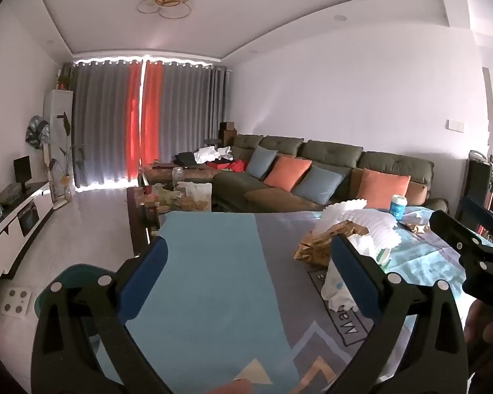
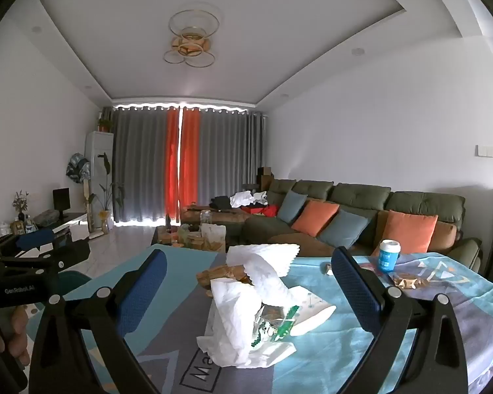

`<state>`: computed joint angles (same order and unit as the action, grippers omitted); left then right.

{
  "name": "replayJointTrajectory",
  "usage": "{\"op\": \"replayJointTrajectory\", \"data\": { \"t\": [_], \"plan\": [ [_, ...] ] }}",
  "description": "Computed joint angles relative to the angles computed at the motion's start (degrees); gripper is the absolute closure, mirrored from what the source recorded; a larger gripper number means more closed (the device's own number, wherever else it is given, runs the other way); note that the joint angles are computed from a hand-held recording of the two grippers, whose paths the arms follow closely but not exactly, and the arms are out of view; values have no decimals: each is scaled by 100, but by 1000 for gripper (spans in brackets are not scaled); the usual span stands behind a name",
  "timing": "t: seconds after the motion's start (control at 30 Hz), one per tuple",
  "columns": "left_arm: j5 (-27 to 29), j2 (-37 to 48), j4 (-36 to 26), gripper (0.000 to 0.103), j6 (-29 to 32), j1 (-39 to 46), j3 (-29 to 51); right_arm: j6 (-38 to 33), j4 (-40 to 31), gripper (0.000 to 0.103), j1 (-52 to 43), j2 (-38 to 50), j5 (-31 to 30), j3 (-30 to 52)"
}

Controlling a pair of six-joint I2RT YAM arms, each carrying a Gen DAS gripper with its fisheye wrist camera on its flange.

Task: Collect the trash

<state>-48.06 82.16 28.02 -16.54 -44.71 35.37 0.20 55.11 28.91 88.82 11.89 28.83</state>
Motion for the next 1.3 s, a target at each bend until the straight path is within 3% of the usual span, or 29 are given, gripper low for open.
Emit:
{"op": "replayJointTrajectory", "data": {
  "t": [0.07, 0.3, 0.7, 1.3],
  "plan": [
    [137, -22, -383, 5, -158, 49, 124, 41, 71, 6, 6, 23, 13, -10],
    [-29, -23, -106, 5, 46, -67, -1, 90, -31, 6, -34, -10, -36, -9],
    [74, -258, -461, 5, -7, -8, 60, 97, -146, 6, -35, -51, -31, 26],
    [138, -26, -239, 5, 87, 90, 96, 110, -163, 6, -32, -57, -21, 35]
  ]
}}
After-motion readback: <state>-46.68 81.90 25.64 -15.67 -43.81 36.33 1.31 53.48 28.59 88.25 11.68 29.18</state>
